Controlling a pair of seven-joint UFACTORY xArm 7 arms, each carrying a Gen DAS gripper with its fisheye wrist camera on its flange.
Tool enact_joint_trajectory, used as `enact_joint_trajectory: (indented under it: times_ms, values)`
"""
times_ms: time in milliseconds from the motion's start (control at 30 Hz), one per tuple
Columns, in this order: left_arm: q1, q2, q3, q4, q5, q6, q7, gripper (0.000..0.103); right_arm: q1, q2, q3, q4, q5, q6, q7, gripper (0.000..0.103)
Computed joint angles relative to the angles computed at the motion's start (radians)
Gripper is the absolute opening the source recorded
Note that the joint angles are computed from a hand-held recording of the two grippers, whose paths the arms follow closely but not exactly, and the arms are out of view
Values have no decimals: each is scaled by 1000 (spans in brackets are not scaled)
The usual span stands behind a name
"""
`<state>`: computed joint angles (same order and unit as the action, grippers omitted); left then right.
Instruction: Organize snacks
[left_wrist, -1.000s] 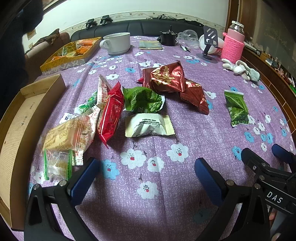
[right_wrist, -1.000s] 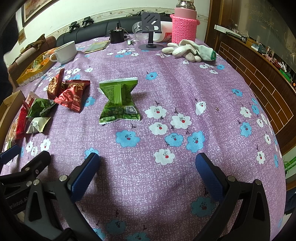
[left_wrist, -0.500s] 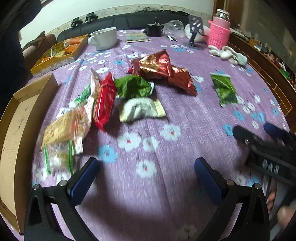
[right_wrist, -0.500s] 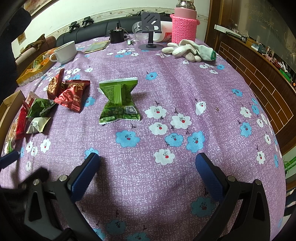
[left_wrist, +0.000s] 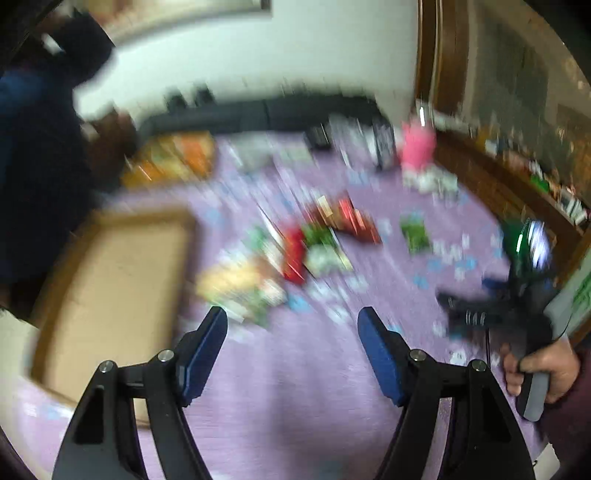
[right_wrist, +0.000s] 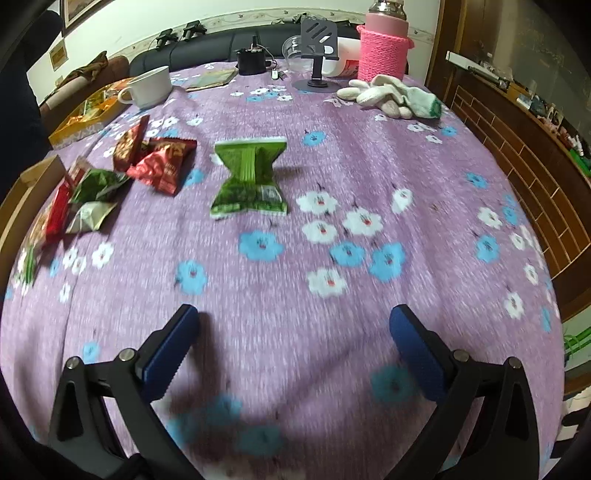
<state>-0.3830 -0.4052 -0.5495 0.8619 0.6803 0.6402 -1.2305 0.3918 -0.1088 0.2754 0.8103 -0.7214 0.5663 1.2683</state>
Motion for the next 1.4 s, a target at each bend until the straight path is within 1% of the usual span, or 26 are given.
enact_joint_trajectory:
  times_ms: [33, 67, 133, 200, 300, 367, 400, 433, 500, 567, 600, 667, 700, 733, 767, 833, 867, 933, 967, 1033, 1100, 1167, 1200, 1233, 1300, 1400]
  values:
    - [1, -90, 0, -21, 20, 38, -7, 74, 4, -16, 10, -5, -21, 24, 13, 88]
    - [11, -176, -10, -33, 35, 85, -8, 74, 12, -42, 27, -13, -43, 60, 30, 85]
    - [44, -321, -32, -43, 52, 151, 0, 74, 19, -118, 59, -35, -85, 100, 87, 85]
    - [83, -451, -52, -39, 73, 201, 14, 80, 16, -197, 91, -48, -107, 115, 120, 85]
    - [145, -604, -59, -12, 114, 219, 50, 83, -3, -331, 167, -33, -147, 164, 160, 85]
    - [181, -680, -55, 2, 143, 220, 94, 91, -26, -410, 217, -2, -170, 181, 179, 86]
    - [194, -696, -48, 6, 149, 207, 116, 94, -39, -447, 238, 15, -179, 182, 189, 86]
    - [206, -711, -42, 12, 153, 196, 141, 103, -50, -478, 246, 28, -184, 163, 194, 86]
    - [225, -725, -22, 11, 148, 155, 165, 103, -66, -516, 243, 37, -177, 99, 198, 87]
    - [229, -730, 9, -1, 118, 104, 170, 103, -71, -537, 215, 31, -153, -13, 211, 89]
    - [226, -735, 26, -10, 98, 81, 169, 103, -65, -534, 195, 25, -118, -61, 213, 89]
    - [237, -746, 33, -34, 68, 45, 163, 103, -28, -487, 150, 18, -20, -104, 153, 89]
    - [244, -747, 31, -45, 52, 34, 163, 103, -25, -464, 146, 15, 9, -123, 131, 89]
    - [250, -739, 29, -60, 34, 20, 166, 103, -39, -437, 158, 10, 20, -141, 125, 89]
    - [243, -737, 21, -66, 8, 25, 180, 103, -43, -425, 164, -4, 39, -154, 114, 89]
    - [234, -684, 24, -92, -47, -3, 200, 103, -40, -348, 157, -17, 100, -202, 71, 87]
    - [233, -668, 27, -105, -70, -13, 209, 103, -47, -329, 160, -34, 118, -231, 62, 84]
    - [241, -616, 25, -136, -120, -51, 212, 103, -68, -271, 178, -39, 148, -267, 40, 82]
    - [242, -605, 23, -152, -142, -69, 212, 103, -87, -234, 192, -32, 147, -283, 34, 82]
    - [237, -558, 28, -184, -188, -135, 219, 103, -116, -181, 211, -17, 129, -303, 32, 80]
    - [231, -488, 39, -205, -226, -205, 250, 97, -129, -100, 207, 22, 106, -312, 31, 80]
    - [217, -418, 57, -207, -265, -243, 298, 74, -112, -25, 180, 54, 85, -345, 26, 75]
    - [203, -376, 76, -210, -290, -264, 322, 69, -100, 22, 166, 81, 85, -357, 13, 74]
    - [195, -353, 83, -216, -311, -279, 331, 67, -82, 71, 153, 116, 99, -363, -13, 74]
    - [197, -329, 88, -231, -341, -300, 334, 67, -50, 148, 138, 174, 105, -366, -42, 73]
    - [185, -316, 109, -255, -379, -317, 345, 67, 16, 294, 113, 324, 75, -335, -86, 72]
